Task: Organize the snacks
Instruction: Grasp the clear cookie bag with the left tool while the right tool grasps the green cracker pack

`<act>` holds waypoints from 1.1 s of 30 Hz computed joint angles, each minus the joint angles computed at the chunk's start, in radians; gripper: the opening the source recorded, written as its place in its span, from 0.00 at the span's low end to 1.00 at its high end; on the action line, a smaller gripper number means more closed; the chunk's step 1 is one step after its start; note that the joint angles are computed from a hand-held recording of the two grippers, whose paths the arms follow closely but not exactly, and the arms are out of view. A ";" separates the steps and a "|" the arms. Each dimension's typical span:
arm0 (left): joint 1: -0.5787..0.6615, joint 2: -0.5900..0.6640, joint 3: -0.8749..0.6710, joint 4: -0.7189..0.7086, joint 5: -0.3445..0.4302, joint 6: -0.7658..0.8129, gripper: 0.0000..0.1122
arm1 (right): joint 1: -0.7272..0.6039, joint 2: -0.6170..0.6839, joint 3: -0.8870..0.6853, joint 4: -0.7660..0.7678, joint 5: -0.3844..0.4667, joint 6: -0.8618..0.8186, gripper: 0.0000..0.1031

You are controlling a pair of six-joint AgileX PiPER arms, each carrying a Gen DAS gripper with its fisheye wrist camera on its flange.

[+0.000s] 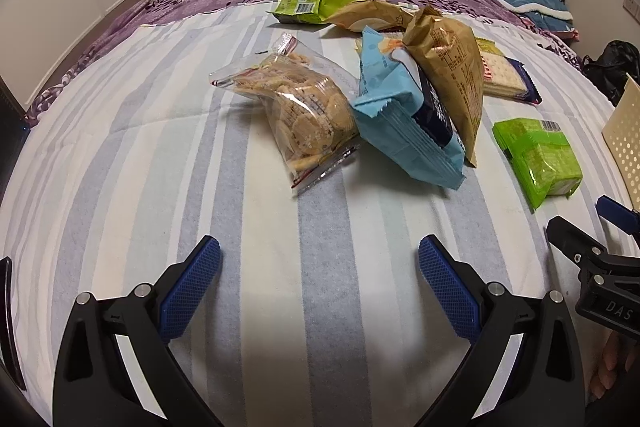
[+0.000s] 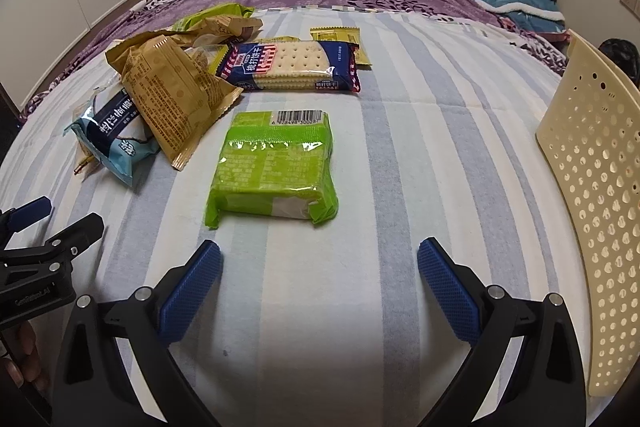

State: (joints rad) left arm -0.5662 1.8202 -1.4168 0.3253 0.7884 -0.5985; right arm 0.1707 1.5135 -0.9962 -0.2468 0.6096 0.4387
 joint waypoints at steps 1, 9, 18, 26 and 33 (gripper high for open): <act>0.003 0.002 -0.009 -0.001 0.003 0.003 0.90 | -0.006 0.001 -0.004 0.015 -0.001 -0.015 0.95; 0.028 0.012 -0.061 -0.009 0.014 0.029 0.90 | -0.006 0.012 -0.059 0.073 -0.014 -0.084 0.95; 0.092 0.021 -0.116 -0.008 0.027 0.029 0.90 | 0.015 0.121 -0.171 0.046 0.007 -0.097 0.89; 0.109 0.064 -0.194 -0.008 0.043 0.036 0.90 | 0.022 0.142 -0.162 0.025 0.006 -0.094 0.69; 0.115 0.096 -0.247 -0.011 0.056 0.045 0.90 | 0.023 0.129 -0.141 0.013 -0.014 -0.083 0.65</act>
State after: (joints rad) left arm -0.4512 1.9163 -1.6636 0.3142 0.8448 -0.5532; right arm 0.1938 1.6426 -1.1376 -0.2337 0.5952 0.3555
